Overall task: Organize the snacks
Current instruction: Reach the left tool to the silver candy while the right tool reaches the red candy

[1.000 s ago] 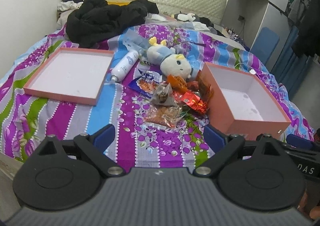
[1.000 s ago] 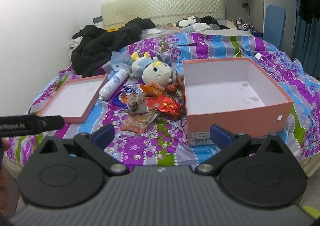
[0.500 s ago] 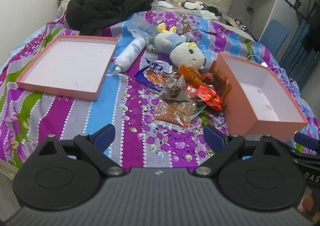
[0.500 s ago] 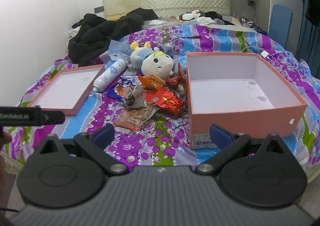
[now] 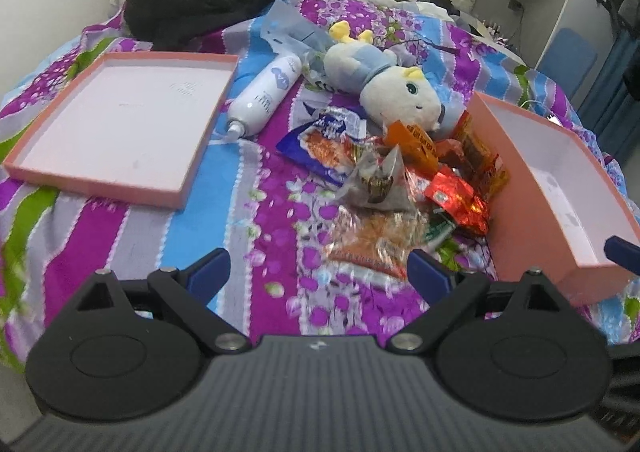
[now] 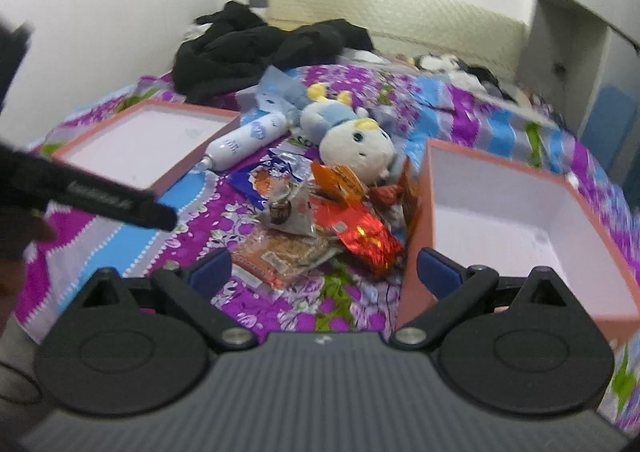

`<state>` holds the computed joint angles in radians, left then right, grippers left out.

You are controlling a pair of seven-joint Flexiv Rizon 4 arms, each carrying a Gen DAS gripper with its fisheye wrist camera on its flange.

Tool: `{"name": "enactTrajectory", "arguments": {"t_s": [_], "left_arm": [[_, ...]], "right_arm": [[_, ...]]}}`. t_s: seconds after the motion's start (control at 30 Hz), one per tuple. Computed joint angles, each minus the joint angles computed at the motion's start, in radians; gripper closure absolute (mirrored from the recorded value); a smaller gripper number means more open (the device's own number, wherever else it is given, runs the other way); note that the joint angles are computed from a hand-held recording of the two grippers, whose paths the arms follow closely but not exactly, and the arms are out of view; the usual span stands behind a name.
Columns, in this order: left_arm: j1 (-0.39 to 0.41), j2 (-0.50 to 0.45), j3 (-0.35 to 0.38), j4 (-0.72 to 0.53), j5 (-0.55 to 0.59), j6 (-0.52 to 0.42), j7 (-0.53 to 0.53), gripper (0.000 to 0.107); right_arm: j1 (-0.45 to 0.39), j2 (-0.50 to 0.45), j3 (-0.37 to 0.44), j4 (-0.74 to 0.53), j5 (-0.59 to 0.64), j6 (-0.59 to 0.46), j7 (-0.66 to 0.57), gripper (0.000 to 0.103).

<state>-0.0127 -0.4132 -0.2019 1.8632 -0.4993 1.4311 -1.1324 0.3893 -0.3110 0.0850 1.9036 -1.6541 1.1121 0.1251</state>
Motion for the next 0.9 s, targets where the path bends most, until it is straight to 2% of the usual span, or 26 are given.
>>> {"name": "enactTrajectory", "arguments": {"t_s": [0.07, 0.13, 0.23, 0.3, 0.37, 0.6, 0.67, 0.9], "left_arm": [[0.030, -0.041, -0.047, -0.041, -0.017, -0.001, 0.051, 0.011], [0.018, -0.084, -0.037, -0.095, 0.004, -0.007, 0.066, 0.011], [0.016, -0.155, -0.045, -0.186, 0.026, -0.040, 0.098, 0.011], [0.014, -0.204, -0.052, -0.248, 0.032, -0.067, 0.114, 0.011], [0.012, -0.251, -0.059, -0.313, 0.031, -0.115, 0.125, 0.012], [-0.020, -0.398, -0.058, -0.501, 0.029, -0.216, 0.143, 0.021], [-0.031, -0.434, -0.050, -0.551, 0.033, -0.245, 0.139, 0.026], [-0.044, -0.529, -0.048, -0.685, 0.028, -0.312, 0.128, 0.032]], "right_arm": [[0.002, -0.035, -0.010, -0.033, -0.004, 0.015, -0.069, 0.021], [0.013, -0.075, -0.021, -0.069, 0.031, 0.009, -0.148, 0.030], [0.040, -0.125, -0.048, -0.114, 0.054, -0.026, -0.242, 0.034], [0.071, -0.163, -0.069, -0.141, 0.079, -0.095, -0.321, 0.036], [0.095, -0.197, -0.089, -0.166, 0.095, -0.151, -0.380, 0.043], [0.137, -0.285, -0.140, -0.224, 0.147, -0.249, -0.525, 0.043], [0.145, -0.302, -0.148, -0.235, 0.169, -0.274, -0.561, 0.043], [0.154, -0.349, -0.178, -0.265, 0.191, -0.288, -0.624, 0.043]]}}
